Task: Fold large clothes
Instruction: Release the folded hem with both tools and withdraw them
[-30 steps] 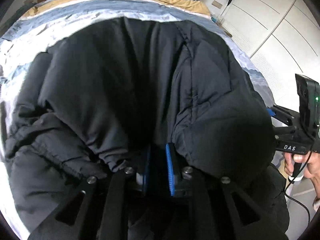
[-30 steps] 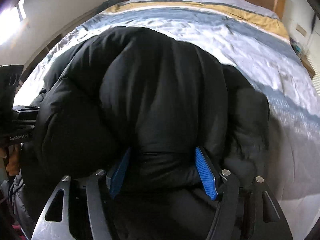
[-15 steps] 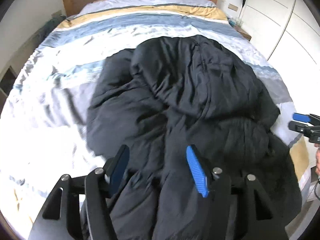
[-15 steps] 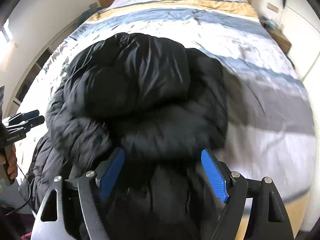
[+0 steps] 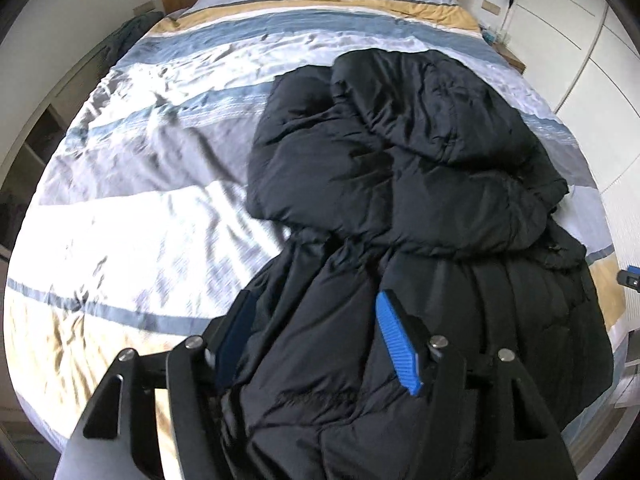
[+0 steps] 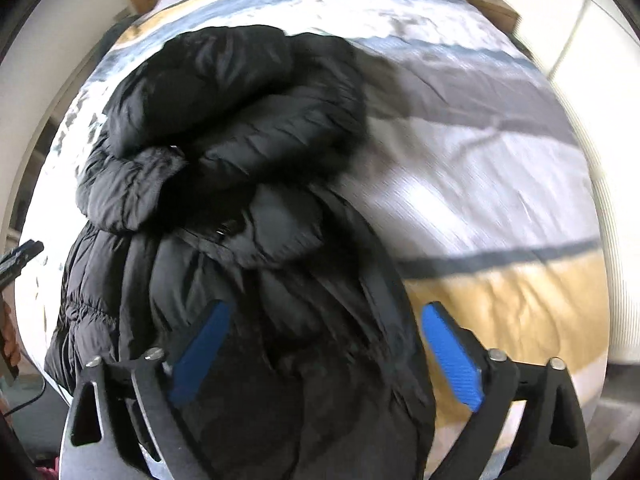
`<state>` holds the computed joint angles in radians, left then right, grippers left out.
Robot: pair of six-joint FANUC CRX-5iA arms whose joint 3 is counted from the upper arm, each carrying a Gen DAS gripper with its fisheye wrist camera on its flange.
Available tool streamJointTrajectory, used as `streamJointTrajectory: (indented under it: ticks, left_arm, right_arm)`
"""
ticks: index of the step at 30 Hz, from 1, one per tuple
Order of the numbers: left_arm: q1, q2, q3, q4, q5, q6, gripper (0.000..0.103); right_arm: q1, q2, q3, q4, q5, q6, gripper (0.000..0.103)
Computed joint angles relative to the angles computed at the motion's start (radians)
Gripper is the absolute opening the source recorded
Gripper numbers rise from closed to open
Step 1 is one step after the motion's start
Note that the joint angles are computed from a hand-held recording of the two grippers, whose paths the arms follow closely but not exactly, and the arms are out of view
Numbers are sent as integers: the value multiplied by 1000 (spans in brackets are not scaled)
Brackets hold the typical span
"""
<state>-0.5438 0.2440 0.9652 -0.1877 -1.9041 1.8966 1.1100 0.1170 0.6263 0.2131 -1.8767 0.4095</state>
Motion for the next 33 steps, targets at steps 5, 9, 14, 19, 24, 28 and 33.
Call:
streamJointTrajectory:
  ticks: [5,9,14,19,24,28,33]
  left_arm:
    - [-3,-34,-28,-45,-16,-4,65]
    - [7,-67,-76,-59,-15,4,66]
    - [32,-120,-168,-49,-12,21,67]
    - [45,-157,-232,-50,-25,25,67]
    - [62,-186,-293,-39,-38,26,67]
    - [64,-207,-334,-32,-42,24,67]
    - [63,-227,-381,-23,-40,38,67]
  right_arm:
    - [7,-41,-40,-9,-48,-77,102]
    - [9,-81,-85,-17,-62,-143,102]
    - [18,-123,-138,-23,-92,-200,102]
    - [27,-153,-179,-45,-108,-244,102]
    - [39,-184,-226,-80,-103,-282,102]
    - [41,-204,-257,-116,-84,-303,102]
    - [40,-212,-269,-159,-74,-295,102]
